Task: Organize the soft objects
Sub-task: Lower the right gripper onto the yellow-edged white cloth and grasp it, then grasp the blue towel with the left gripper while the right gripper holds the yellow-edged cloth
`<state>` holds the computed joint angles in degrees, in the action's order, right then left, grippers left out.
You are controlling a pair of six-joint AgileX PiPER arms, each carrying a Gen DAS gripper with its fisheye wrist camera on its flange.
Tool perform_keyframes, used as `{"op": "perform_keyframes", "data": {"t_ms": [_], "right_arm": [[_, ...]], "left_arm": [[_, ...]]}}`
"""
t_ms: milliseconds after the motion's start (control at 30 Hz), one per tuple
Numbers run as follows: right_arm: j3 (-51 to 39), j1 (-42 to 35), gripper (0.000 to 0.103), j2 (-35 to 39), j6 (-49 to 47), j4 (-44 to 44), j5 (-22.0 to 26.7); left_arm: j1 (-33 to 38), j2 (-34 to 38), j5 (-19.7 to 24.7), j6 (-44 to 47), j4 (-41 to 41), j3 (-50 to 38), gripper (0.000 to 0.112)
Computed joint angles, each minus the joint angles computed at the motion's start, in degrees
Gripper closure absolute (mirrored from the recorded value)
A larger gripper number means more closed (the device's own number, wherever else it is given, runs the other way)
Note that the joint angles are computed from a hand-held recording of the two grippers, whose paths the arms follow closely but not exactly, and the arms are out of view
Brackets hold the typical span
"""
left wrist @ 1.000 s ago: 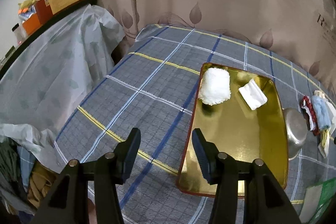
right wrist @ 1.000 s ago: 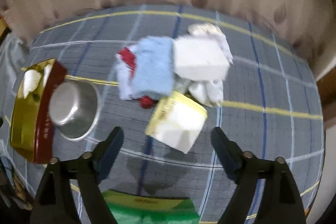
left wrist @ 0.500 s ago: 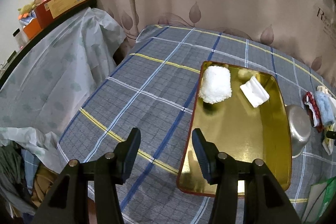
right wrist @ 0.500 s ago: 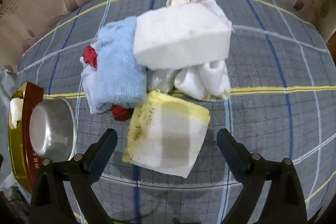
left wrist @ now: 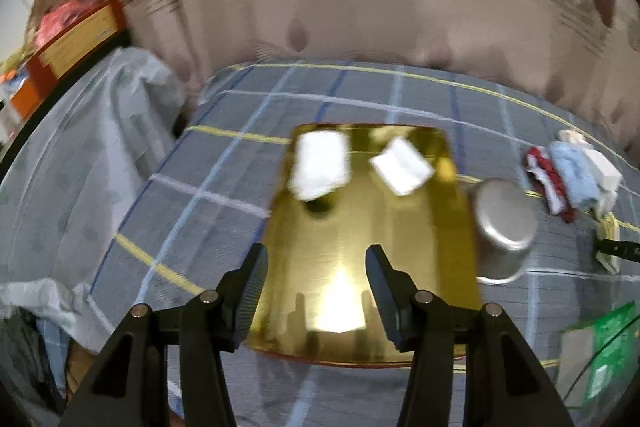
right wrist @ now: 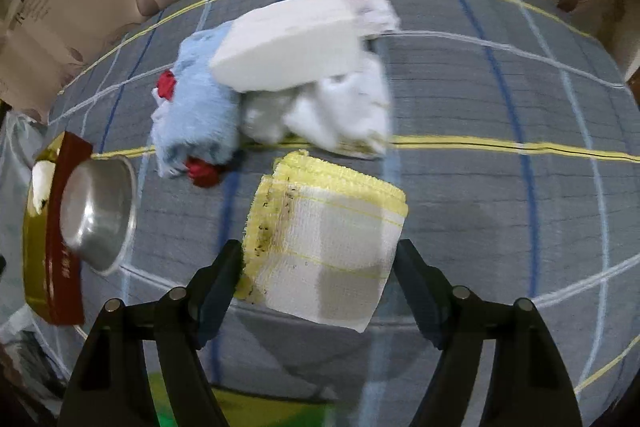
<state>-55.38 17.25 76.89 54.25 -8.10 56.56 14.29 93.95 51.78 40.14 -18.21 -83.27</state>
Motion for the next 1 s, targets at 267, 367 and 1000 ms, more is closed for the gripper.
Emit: {"op": "perform_keyframes", "data": {"t_ms": [267, 367, 1000], "right_arm": [[8.19, 4.93, 0.030, -10.61, 8.78, -12.71, 6.68], [10.90, 8.11, 0.030, -13.31, 13.55, -17.21, 9.37], [25.48, 11.87, 0.031, -21.17, 29.99, -29.31, -2.65]], "left_arm": [[-10.74, -3.05, 5.48, -2.08, -0.82, 0.50, 0.060], [-15.09, -2.47, 8.84, -4.04, -1.59, -0.73, 0.059], [-39.62, 9.93, 9.37, -19.19, 0.14, -14.50, 0.059]]}}
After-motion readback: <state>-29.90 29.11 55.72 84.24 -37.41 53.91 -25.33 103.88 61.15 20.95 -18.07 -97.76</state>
